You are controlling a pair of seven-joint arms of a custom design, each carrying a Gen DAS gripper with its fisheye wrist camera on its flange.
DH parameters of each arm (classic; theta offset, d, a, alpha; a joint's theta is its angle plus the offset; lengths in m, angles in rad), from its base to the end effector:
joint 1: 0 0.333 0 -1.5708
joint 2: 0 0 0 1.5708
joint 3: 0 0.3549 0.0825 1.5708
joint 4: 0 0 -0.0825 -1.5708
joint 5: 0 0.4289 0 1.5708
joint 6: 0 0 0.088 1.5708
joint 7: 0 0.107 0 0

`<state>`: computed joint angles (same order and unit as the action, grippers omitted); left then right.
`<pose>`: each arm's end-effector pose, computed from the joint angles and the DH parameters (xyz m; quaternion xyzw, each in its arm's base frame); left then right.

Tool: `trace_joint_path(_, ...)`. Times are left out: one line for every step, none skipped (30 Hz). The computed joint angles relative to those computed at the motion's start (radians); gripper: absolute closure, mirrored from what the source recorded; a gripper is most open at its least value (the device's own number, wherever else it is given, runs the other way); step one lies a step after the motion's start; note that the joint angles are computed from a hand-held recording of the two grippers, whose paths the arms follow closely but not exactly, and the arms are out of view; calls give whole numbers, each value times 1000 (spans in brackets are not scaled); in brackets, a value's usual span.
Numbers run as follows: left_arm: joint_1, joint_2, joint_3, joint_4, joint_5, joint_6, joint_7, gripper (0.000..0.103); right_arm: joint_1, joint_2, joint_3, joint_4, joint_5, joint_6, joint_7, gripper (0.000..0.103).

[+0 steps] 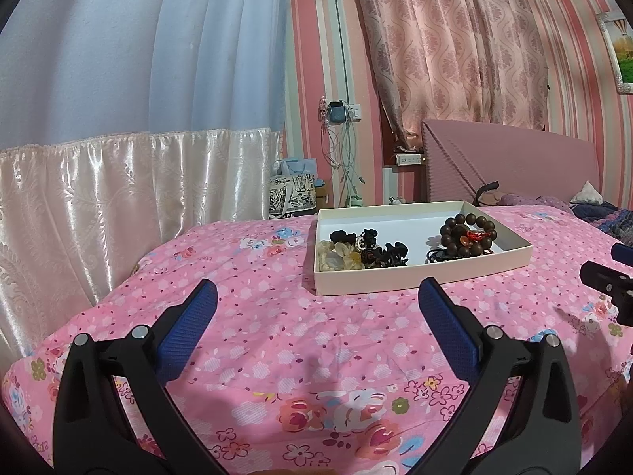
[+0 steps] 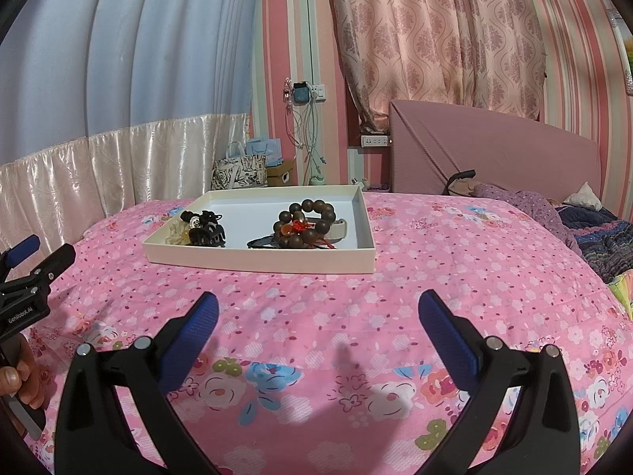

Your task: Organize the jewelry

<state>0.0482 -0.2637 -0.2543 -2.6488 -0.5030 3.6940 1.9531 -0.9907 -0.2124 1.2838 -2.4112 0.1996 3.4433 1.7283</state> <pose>0.4586 -0.0377 0.4881 -0.5675 0.5699 -0.3789 0.4578 0.5330 0.1641 0.4785 -0.6085 0.5925 -0.3326 0.4100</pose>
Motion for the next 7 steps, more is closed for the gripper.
trace_joint_path(1,-1,-2,0,-3,0,3,3,0,0,1,0,0,-1,0,2)
trace_joint_path(1,-3,-4,-2,-6,1,5,3,-3,0,3,1,0,0,0,2)
trace_joint_path(3,-4,-8,-1,-13,-2,11,3,-3,0,3,1,0,0,0,2)
trace_joint_path(4,-6,-11,-1,-19,-4,14,3,-2,0,2,1,0,0,0,2)
trace_joint_path(4,-7,-11,-1,-20,-5,15,3,-2,0,2,1,-1,-1,0,2)
trace_joint_path(3,-7,-11,-1,-21,-6,14,3,-3,0,2,1,-1,-2,1,2)
trace_joint_path(4,-7,-12,-1,-23,-7,16,3,-3,-1,2,1,-1,-2,2,2)
